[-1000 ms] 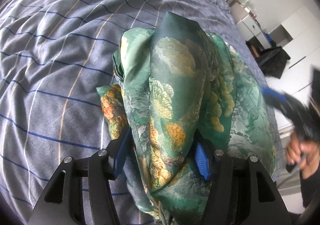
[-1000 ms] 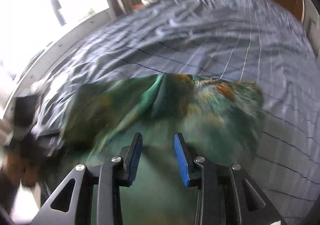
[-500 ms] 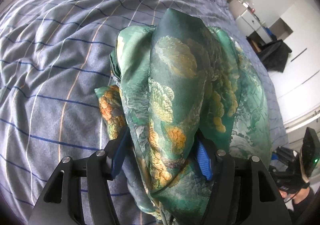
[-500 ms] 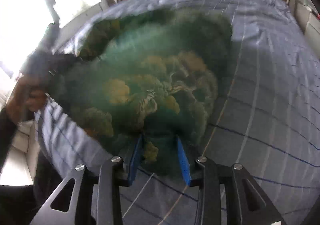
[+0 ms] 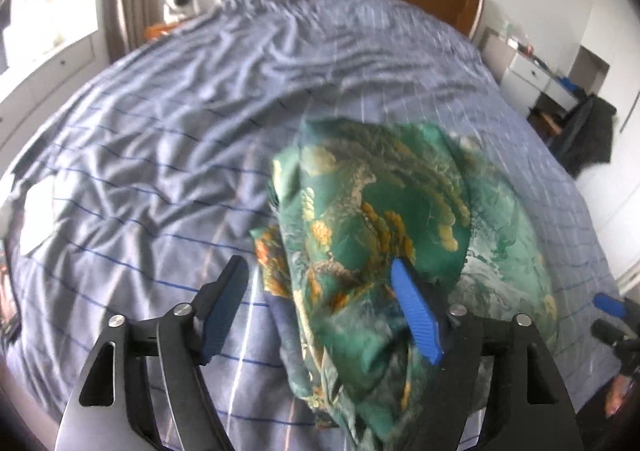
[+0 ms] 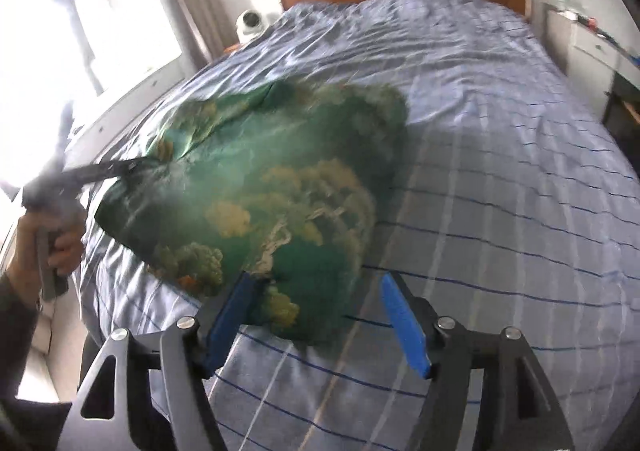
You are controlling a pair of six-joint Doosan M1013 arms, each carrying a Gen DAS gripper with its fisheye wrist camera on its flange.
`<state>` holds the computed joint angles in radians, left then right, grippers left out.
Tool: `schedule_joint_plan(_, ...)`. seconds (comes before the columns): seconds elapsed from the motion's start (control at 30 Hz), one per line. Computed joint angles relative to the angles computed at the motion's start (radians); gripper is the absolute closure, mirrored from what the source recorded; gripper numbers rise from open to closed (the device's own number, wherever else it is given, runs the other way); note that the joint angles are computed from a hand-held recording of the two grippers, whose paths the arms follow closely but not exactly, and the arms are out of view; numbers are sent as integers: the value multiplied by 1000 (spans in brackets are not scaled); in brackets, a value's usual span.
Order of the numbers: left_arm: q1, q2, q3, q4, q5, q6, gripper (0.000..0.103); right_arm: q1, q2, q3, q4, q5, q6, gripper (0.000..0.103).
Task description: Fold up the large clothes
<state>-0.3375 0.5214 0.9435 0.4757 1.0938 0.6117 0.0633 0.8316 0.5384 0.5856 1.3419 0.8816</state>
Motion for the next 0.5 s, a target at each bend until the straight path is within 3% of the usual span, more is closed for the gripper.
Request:
schedule_joint_plan(0.13, -19, -4, -3, 89, 43, -41, 24, -13, -50, 75, 21, -94, -14, 32)
schedule_joint_plan(0.2, -26, -5, -5, 117, 63, -55, 21, -17, -57, 83, 30, -103, -8, 25)
schedule_joint_plan(0.3, -35, -4, -9, 152, 88, -65, 19, -19, -51, 77, 36, -94, 1, 25)
schedule_joint_plan(0.5, -47, 7, -28, 212, 177, -97, 0, -13, -73, 127, 16, -128, 6, 25)
